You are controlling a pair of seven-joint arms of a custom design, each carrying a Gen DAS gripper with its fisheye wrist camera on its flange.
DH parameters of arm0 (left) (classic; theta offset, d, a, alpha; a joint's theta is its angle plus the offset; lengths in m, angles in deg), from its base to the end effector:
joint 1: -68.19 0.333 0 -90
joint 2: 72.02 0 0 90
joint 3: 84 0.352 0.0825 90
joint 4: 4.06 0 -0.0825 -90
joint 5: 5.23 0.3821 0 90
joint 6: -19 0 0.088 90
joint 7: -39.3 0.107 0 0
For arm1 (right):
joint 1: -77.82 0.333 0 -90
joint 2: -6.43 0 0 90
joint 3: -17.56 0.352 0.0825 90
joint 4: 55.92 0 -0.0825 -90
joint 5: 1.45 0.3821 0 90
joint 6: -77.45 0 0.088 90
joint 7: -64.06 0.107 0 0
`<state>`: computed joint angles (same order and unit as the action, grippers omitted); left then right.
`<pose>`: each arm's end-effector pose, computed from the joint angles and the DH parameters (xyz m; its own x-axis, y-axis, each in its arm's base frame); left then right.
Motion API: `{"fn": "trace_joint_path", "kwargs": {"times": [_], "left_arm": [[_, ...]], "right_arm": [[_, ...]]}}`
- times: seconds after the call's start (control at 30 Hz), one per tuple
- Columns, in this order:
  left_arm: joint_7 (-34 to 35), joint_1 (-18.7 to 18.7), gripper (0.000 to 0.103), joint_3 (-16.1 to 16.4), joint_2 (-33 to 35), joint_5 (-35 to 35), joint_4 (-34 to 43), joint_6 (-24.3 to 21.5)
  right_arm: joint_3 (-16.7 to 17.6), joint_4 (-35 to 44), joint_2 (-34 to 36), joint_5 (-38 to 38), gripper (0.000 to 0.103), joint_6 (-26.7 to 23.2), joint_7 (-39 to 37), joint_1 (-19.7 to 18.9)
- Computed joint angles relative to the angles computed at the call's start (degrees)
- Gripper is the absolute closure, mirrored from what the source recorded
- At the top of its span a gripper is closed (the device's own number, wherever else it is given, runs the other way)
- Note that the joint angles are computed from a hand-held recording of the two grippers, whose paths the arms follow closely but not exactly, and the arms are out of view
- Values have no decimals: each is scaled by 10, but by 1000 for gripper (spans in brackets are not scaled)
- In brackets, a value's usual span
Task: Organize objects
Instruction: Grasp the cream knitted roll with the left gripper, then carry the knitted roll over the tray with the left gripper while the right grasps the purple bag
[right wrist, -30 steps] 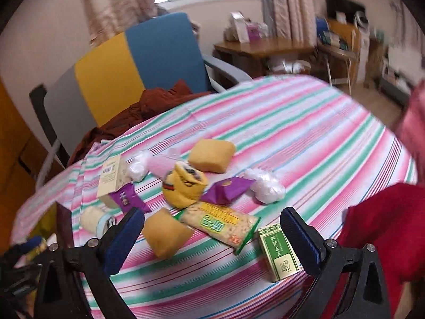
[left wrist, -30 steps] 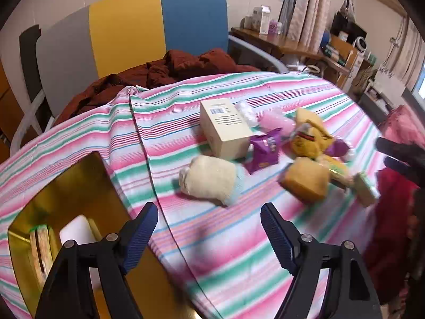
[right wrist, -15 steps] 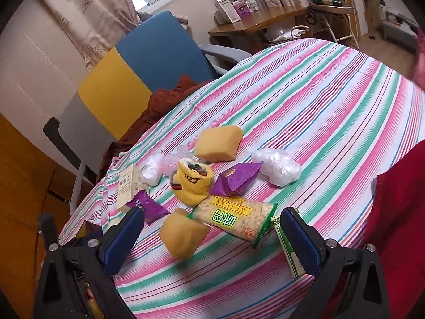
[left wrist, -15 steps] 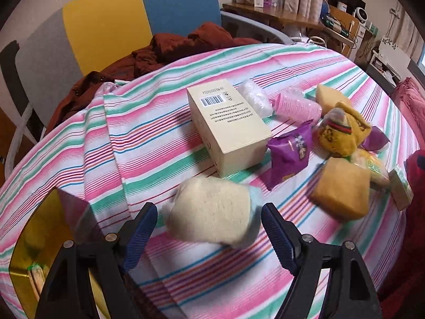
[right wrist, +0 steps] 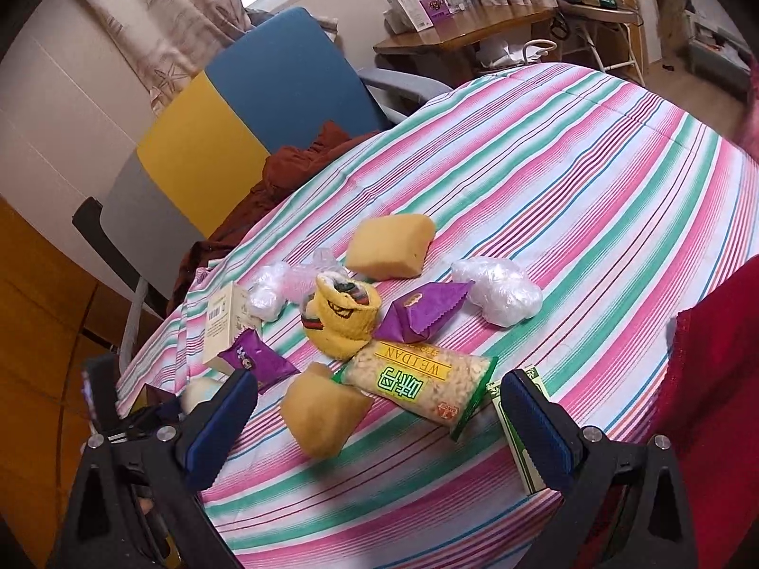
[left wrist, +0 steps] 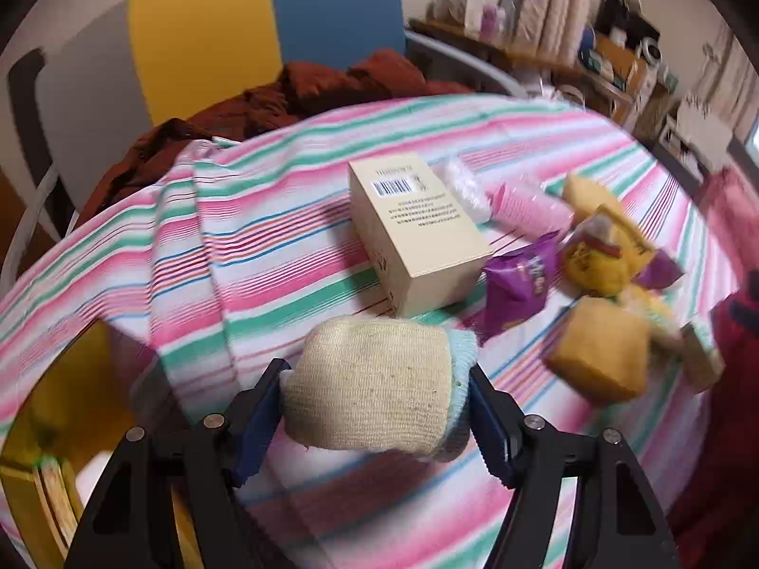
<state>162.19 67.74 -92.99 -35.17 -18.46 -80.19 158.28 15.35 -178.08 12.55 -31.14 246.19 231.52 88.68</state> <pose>0.7810 -0.0957 0.4394 -0.5253 -0.8504 0.0296 -0.7399 0.4393 -0.5094 0.5898 0.1232 0.4711 -0.4913 -0.7472 -0.4477 -0.5538 0.6646 -0.5016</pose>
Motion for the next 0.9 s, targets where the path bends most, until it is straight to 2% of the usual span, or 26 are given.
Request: {"fn": "trace_joint_path", "kwargs": {"times": [0.1, 0.27, 0.33, 0.4, 0.53, 0.6, 0.77, 0.87, 0.9], "left_arm": [[23, 31, 30, -20, -45, -46, -62, 33], [106, 84, 30, -53, -119, -161, -154, 82], [125, 90, 30, -51, -130, -190, -163, 84], [140, 99, 30, -47, -139, -222, -171, 77], [145, 108, 30, -31, -153, -260, -185, 62], [142, 112, 30, -23, -159, -273, -195, 59], [136, 121, 30, -6, -171, -289, -215, 58], [132, 126, 30, 2, -175, -292, -224, 61], [129, 127, 30, 5, -176, -292, -227, 64]], "right_arm": [[10, 13, 6, 20, 0, -18, -37, -2], [41, 76, 47, 78, 0, -37, -185, 4], [46, 126, 81, 76, 0, -63, -234, 20], [62, 182, 121, 105, 1, -89, -296, 23], [43, 290, 194, 99, 3, -149, -343, 59], [29, 351, 235, 92, 12, -192, -354, 75], [8, 441, 305, 105, 32, -247, -354, 81], [7, 472, 326, 110, 62, -279, -373, 81], [9, 462, 321, 113, 63, -269, -377, 78]]}}
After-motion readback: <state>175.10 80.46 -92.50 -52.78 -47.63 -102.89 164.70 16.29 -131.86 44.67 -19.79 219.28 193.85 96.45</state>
